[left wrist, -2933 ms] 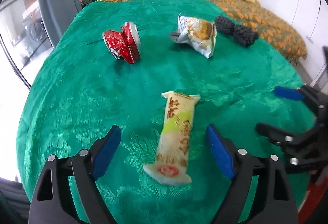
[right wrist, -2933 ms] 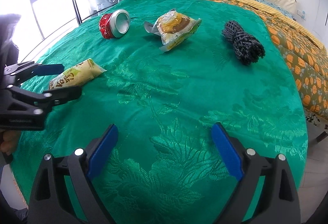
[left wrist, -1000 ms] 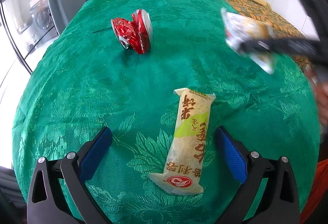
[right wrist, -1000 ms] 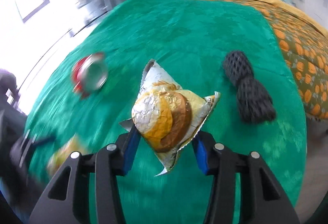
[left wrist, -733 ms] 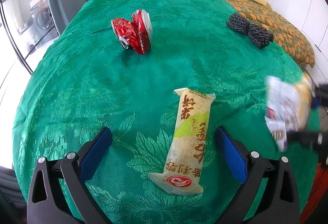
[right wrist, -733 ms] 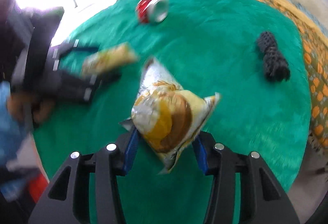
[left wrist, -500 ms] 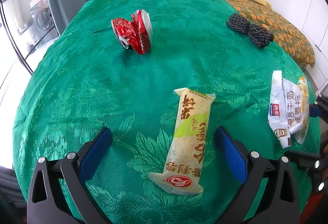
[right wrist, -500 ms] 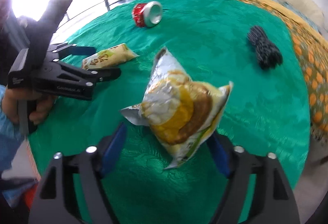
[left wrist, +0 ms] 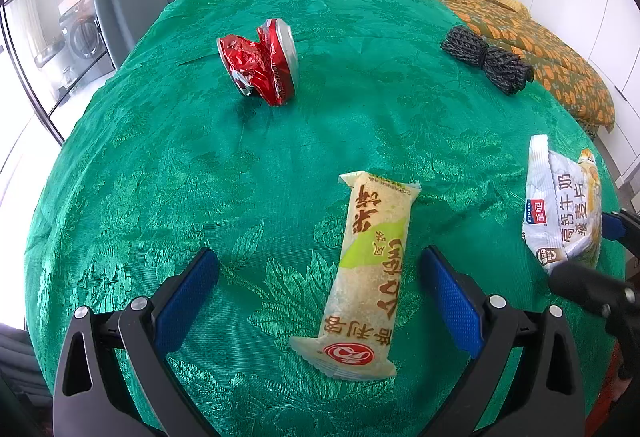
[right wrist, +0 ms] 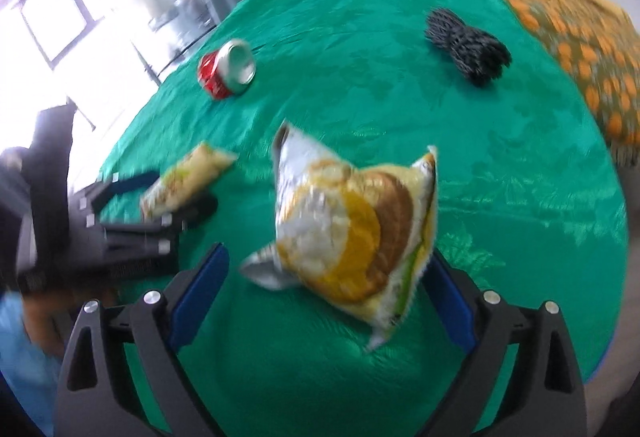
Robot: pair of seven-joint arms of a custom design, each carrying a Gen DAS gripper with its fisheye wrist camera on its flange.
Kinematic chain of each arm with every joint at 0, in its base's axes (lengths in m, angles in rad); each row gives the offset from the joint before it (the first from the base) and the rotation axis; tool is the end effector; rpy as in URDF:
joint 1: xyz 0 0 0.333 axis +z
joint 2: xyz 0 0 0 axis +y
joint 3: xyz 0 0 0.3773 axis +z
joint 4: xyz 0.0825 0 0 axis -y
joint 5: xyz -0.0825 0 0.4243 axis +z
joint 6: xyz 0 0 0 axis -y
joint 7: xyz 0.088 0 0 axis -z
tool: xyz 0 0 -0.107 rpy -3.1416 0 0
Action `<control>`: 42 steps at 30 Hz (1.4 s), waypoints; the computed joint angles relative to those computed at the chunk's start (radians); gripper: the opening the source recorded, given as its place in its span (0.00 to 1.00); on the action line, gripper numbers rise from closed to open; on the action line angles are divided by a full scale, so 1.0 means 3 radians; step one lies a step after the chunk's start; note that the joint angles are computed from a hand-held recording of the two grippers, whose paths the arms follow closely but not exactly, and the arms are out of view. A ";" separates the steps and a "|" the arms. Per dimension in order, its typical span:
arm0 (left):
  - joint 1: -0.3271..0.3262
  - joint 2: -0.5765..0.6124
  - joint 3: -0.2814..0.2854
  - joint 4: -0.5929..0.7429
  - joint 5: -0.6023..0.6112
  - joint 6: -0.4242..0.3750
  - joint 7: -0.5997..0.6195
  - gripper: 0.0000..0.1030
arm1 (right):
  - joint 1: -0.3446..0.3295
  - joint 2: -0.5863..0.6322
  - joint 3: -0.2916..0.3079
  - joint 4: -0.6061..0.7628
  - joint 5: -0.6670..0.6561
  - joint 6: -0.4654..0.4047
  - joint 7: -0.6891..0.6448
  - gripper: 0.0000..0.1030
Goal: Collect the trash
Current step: 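Lift the cream wrapper with left tool while right tool lifts the yellow snack bag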
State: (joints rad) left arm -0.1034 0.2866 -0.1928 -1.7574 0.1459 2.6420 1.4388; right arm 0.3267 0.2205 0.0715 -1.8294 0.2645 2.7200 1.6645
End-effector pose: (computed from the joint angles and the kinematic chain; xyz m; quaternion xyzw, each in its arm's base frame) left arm 0.7045 -0.2027 0.5161 -0.5870 0.7525 -0.2352 0.1840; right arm 0.6619 0.2634 0.5306 -0.6953 0.6333 -0.0835 0.3294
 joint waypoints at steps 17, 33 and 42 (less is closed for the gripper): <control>0.0028 -0.0094 -0.0014 -0.0122 -0.0046 0.0020 0.0003 0.96 | -0.0010 -0.0331 -0.0168 -0.0433 -0.0935 -0.0119 0.0174 0.83; 0.0054 -0.0302 -0.0071 -0.0245 -0.0558 -0.0013 0.0855 0.92 | -0.0155 -0.0321 0.0013 -0.0183 -0.0184 -0.0208 -0.0901 0.87; 0.0026 -0.0167 -0.0091 -0.0096 -0.0464 -0.0138 0.0733 0.28 | -0.0106 -0.0272 -0.0028 -0.0105 -0.0196 -0.0310 -0.0816 0.44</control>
